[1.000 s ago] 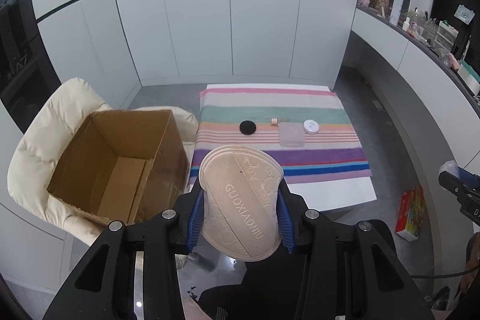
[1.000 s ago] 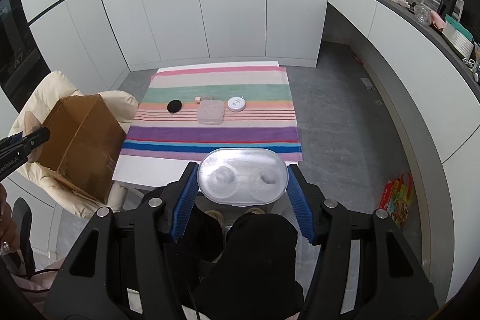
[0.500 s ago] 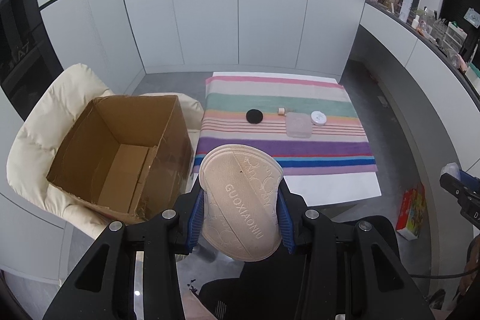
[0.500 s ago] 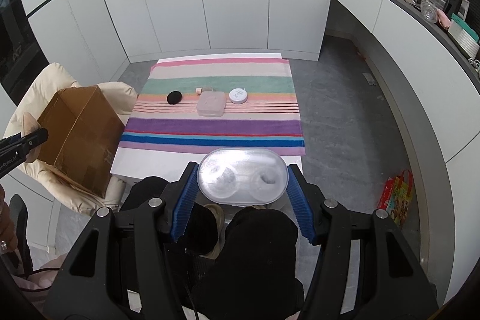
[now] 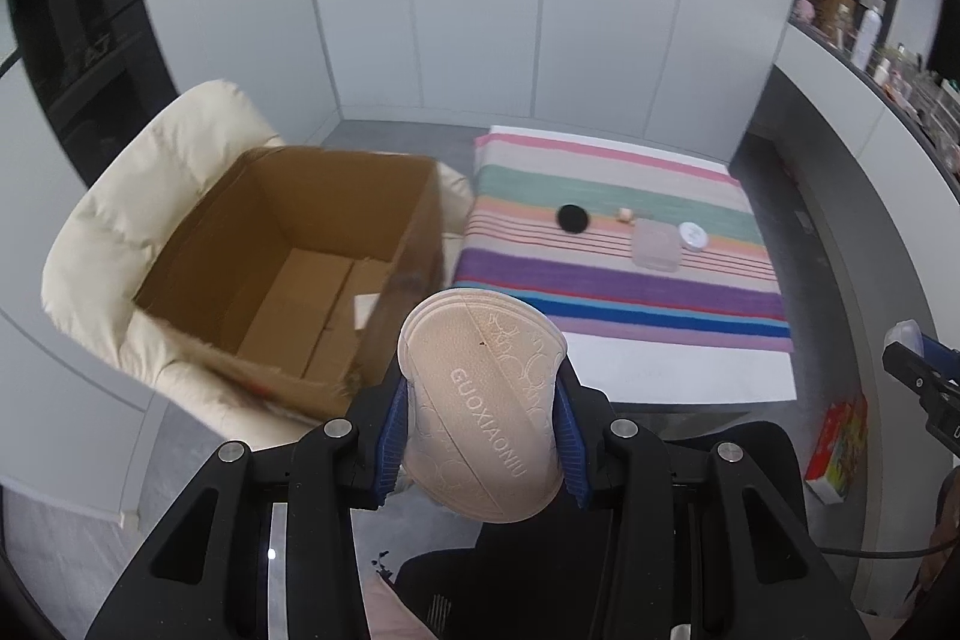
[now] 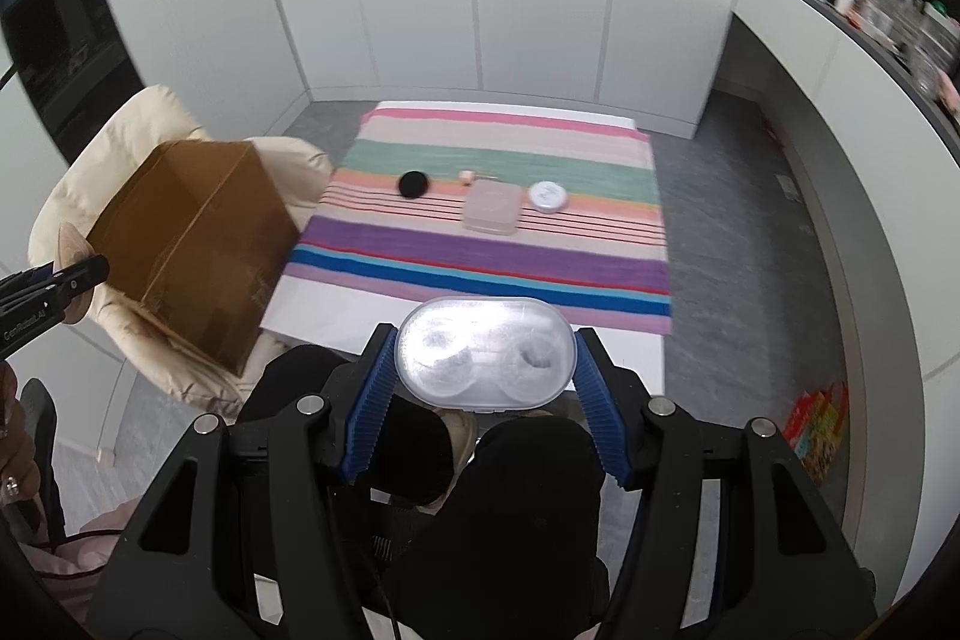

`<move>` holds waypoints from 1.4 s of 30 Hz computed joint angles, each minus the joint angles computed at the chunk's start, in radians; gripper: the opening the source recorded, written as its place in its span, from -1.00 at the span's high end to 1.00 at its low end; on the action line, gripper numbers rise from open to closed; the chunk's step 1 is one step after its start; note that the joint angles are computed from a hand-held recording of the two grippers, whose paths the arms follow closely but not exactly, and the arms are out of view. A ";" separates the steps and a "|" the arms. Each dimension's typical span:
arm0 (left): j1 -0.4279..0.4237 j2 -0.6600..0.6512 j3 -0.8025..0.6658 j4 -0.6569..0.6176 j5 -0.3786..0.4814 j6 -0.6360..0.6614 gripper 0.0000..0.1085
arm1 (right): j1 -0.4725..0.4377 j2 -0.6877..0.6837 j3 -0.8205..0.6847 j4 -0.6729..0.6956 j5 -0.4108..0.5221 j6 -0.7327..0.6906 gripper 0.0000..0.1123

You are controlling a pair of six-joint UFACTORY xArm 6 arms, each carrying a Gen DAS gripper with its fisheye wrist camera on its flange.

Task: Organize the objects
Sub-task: 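Lift the beige puff and clear case and carry both toward the cardboard box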

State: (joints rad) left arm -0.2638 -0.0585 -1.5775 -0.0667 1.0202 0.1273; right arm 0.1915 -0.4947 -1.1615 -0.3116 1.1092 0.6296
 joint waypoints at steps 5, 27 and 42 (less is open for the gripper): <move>0.055 -0.024 0.031 0.007 -0.006 -0.009 0.20 | 0.043 0.070 -0.049 0.016 -0.027 -0.031 -0.08; 0.272 -0.106 0.183 0.056 -0.052 -0.055 0.20 | 0.229 0.385 -0.321 0.110 -0.103 -0.208 -0.08; 0.270 -0.026 0.178 0.064 -0.085 -0.051 0.20 | 0.219 0.492 -0.396 0.168 -0.130 -0.258 -0.08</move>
